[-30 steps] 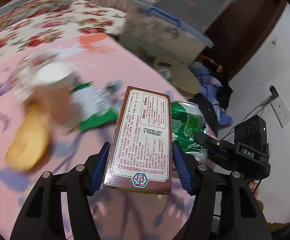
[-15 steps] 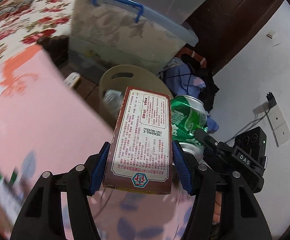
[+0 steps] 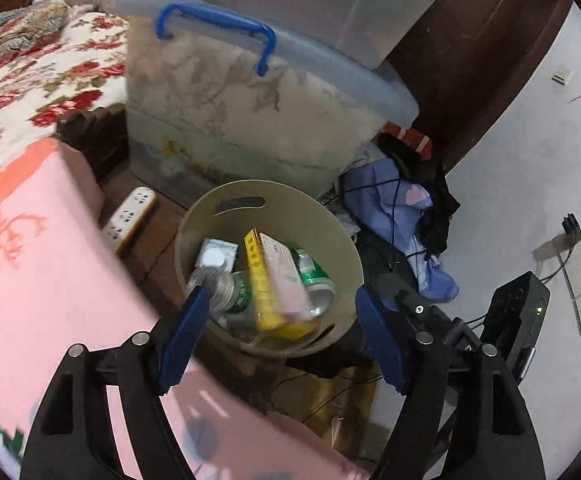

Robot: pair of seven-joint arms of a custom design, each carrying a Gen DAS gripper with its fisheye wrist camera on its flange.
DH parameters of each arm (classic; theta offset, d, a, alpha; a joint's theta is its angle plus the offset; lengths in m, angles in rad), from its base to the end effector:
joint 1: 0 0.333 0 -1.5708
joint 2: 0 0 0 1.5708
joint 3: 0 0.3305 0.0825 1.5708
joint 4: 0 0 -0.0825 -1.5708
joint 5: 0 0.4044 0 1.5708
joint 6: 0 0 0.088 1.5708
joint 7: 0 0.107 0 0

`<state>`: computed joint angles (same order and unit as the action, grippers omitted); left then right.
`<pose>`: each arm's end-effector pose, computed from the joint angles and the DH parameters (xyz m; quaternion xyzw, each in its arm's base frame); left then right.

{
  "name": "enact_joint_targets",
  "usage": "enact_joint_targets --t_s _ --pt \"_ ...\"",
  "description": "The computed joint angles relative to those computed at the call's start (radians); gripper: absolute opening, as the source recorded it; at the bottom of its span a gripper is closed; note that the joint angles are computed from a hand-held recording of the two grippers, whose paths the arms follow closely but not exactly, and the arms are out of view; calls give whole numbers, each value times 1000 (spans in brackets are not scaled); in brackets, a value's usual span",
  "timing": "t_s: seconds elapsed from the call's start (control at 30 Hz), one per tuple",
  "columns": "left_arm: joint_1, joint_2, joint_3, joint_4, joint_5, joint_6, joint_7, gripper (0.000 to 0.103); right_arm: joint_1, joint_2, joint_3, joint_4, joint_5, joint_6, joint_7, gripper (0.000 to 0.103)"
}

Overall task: Collect trash
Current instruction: 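Carry box and can over the tan wastebasket and open both tools, then return both tools to the table toward the paper cup and bread crust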

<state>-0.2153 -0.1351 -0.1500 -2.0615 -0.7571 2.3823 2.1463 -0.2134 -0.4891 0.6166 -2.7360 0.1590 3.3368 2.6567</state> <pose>0.5310 -0.2142 0.5523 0.4738 -0.8009 0.3655 0.0236 0.3990 0.1655 0.4680 -0.3419 0.7972 -0.1293 0.4805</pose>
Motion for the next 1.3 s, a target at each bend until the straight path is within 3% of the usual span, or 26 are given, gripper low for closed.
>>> enact_joint_targets --t_s 0.2,0.37,0.6,0.7,0.83,0.97,1.1,1.2,1.27,1.3 --pt "15 -234 102 -199 -143 -56 136 72 135 -45 -32 -56 30 10 38 72" --pt "30 -439 180 -348 -151 -80 176 72 187 -130 0 -89 49 -15 104 70" --pt "70 -681 311 -475 -105 -152 241 72 157 -302 118 3 -79 -301 161 70" --pt "114 -754 364 -502 -74 -165 256 73 168 -313 144 67 -152 -388 158 71" --pt "181 -793 435 -511 -38 -173 255 73 210 -229 154 159 -225 -420 141 71" --pt "262 -784 487 -507 9 -173 248 73 250 -69 161 243 -276 -363 136 71" --pt "345 -751 503 -504 70 -145 243 73 289 91 156 316 -320 -299 141 71" --pt "399 -724 519 -496 109 -132 237 73 365 225 110 370 -337 -248 118 60" --pt "421 -711 527 -493 124 -130 236 73 462 314 34 414 -314 -240 61 47" --pt "432 -704 528 -494 131 -128 235 73 493 347 9 437 -312 -244 43 45"
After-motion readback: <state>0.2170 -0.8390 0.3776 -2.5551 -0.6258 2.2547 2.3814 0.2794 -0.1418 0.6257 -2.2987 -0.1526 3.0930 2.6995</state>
